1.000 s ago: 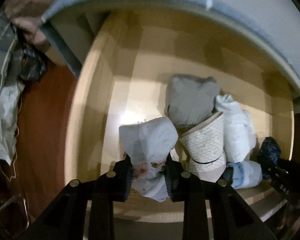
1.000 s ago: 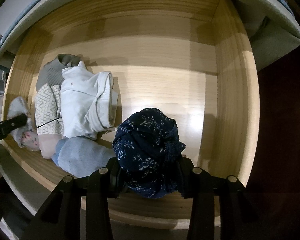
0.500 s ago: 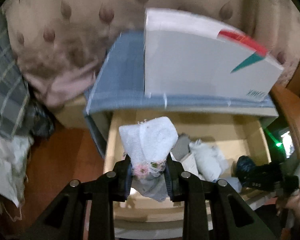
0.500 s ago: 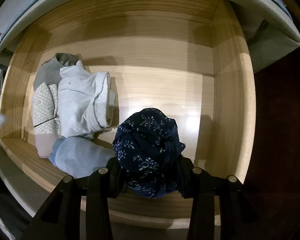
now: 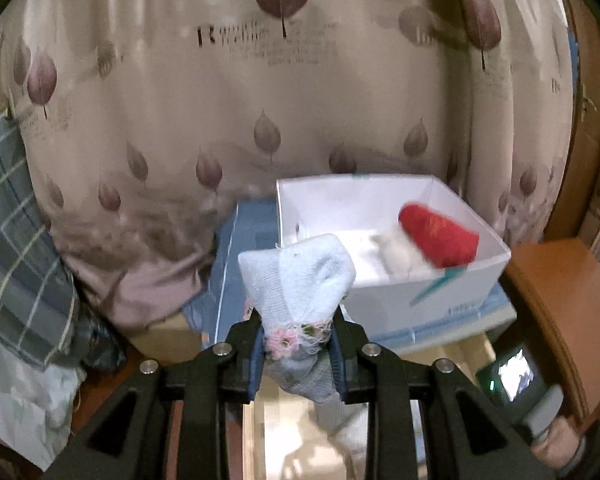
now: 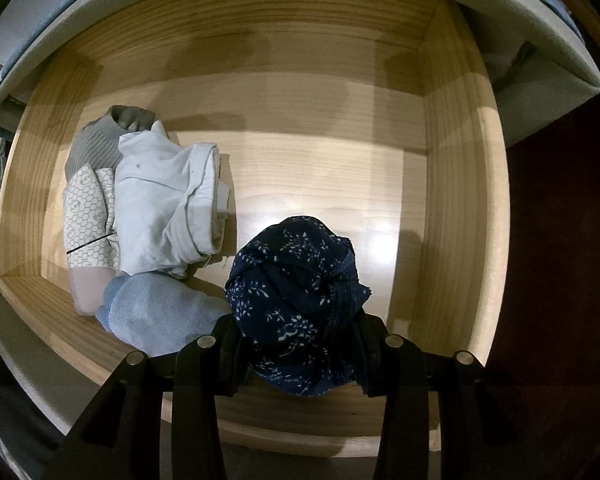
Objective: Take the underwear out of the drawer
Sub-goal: 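Carry the white sock with the left tool into the white box, then open the left tool to release the sock and return to the drawer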
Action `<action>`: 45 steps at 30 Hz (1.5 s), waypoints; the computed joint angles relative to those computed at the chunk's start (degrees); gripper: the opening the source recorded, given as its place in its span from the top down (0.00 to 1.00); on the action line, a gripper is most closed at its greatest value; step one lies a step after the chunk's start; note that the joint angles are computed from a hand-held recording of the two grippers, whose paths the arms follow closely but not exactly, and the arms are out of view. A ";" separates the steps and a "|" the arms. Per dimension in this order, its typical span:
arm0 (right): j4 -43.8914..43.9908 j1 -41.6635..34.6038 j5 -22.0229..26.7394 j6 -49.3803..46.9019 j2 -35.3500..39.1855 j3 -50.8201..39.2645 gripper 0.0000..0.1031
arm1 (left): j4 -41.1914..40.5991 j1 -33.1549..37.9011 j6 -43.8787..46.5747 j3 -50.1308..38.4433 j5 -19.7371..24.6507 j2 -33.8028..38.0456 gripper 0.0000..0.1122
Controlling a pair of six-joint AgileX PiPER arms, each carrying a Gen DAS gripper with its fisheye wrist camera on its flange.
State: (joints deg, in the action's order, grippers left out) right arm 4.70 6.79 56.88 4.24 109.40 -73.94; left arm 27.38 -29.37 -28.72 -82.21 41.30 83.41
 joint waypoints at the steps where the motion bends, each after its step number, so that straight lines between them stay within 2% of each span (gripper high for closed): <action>1: 0.10 -0.01 -0.01 -0.09 0.01 0.00 0.62 | 0.62 -0.06 -0.22 -1.76 0.24 1.01 0.76; 4: 0.40 -0.22 -0.05 -0.05 -0.16 0.10 0.62 | 1.85 -0.32 -0.16 -7.51 1.22 4.74 0.76; 10: 1.02 -0.52 -0.30 -0.66 -0.29 0.41 0.62 | -0.53 -0.21 5.41 -23.25 6.47 15.36 0.76; 18: 2.87 -2.03 0.34 -2.87 0.03 -0.30 0.62 | -2.85 -0.51 11.87 -44.68 17.71 30.99 0.76; 21: 3.46 -2.63 0.52 -3.46 0.12 -0.62 0.62 | -5.60 -0.10 14.06 -49.58 20.79 34.85 0.76; 25: 3.78 -2.85 0.71 -3.84 0.14 -0.77 0.62 | -4.23 -0.72 13.73 -54.07 24.15 38.71 0.73; 28: 4.38 -3.31 0.67 -4.40 0.20 -0.64 0.62 | -3.58 -0.87 13.81 -55.79 25.75 40.32 0.71; 30: 4.50 -3.43 0.80 -4.46 0.18 -0.73 0.62 | -2.51 -1.16 13.22 -57.21 27.09 41.34 0.66; 36: 4.23 -3.35 0.56 -4.23 0.25 -0.54 0.62 | -5.49 -0.05 12.50 -55.57 26.50 39.80 0.61; 39: 3.62 -3.03 1.16 -3.62 0.21 -1.01 0.62 | -4.42 -0.30 12.18 -54.22 26.21 38.49 0.59; 43: 2.74 -2.40 1.34 -2.63 0.41 -1.30 0.62 | -3.64 -0.41 11.00 -47.81 22.67 33.82 0.51; 45: 2.27 -2.04 1.64 -1.99 0.49 -1.61 0.62 | -3.57 -0.22 10.38 -44.82 20.83 31.32 0.50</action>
State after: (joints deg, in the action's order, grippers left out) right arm 6.97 4.76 58.53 2.25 109.90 -75.54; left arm 23.82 -29.60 -18.33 -127.03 62.13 114.73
